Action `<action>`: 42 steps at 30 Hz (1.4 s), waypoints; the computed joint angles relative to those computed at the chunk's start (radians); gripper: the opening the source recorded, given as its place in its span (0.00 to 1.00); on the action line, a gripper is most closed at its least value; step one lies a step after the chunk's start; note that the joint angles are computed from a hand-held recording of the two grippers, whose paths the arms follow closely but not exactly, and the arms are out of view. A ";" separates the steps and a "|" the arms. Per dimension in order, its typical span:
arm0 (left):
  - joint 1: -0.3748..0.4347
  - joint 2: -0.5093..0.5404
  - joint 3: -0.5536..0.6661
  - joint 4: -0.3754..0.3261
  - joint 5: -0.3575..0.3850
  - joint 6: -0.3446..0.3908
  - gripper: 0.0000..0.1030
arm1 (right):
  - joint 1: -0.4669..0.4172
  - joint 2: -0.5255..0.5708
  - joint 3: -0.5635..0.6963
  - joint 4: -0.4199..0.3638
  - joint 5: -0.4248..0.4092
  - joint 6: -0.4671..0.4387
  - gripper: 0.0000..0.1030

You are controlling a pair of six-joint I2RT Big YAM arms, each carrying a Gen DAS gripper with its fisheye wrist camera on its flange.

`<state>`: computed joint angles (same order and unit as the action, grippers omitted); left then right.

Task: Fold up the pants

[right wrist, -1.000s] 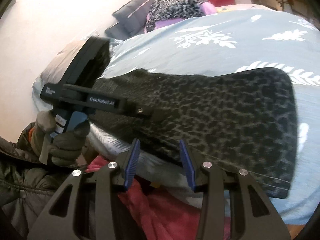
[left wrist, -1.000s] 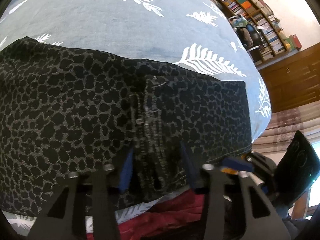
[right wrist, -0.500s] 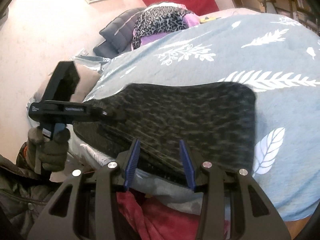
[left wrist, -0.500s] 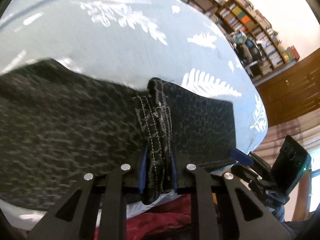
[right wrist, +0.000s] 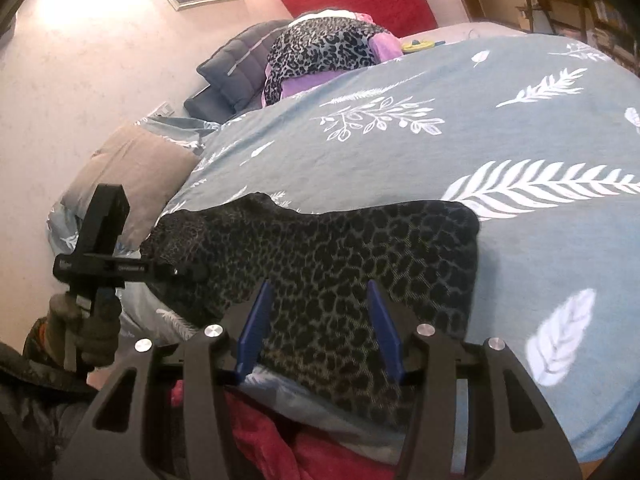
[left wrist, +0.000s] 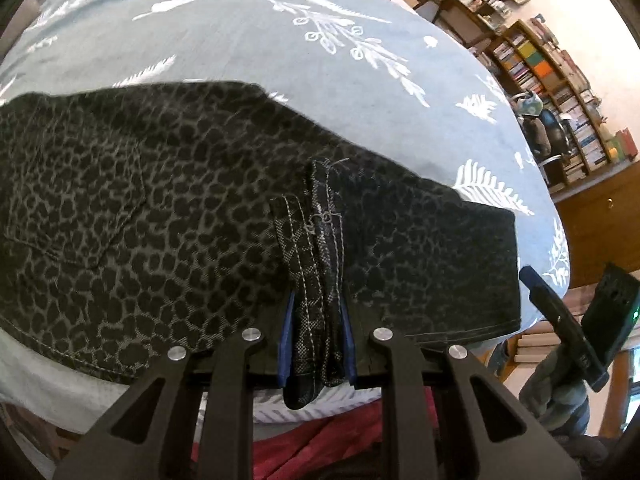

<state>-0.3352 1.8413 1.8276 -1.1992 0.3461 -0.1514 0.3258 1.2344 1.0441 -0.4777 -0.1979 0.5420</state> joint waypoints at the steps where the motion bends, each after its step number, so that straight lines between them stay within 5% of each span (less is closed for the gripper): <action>1: 0.004 -0.003 -0.010 0.011 0.000 0.000 0.19 | 0.002 0.012 0.005 -0.004 0.006 0.001 0.50; 9: -0.020 -0.006 -0.054 0.064 -0.097 0.030 0.25 | 0.002 0.086 -0.011 0.009 0.024 0.048 0.50; 16: 0.008 -0.036 -0.075 0.077 -0.118 0.002 0.48 | 0.014 0.070 0.026 -0.032 0.098 0.033 0.49; 22: 0.010 -0.076 -0.087 0.087 -0.196 0.013 0.49 | -0.027 0.067 0.038 -0.013 0.130 0.068 0.50; 37: -0.049 -0.023 -0.035 0.138 -0.036 -0.012 0.49 | -0.029 0.159 0.090 -0.018 0.132 0.064 0.50; 42: -0.046 0.017 -0.020 0.124 -0.049 -0.027 0.49 | -0.026 0.173 0.079 -0.004 0.139 0.053 0.50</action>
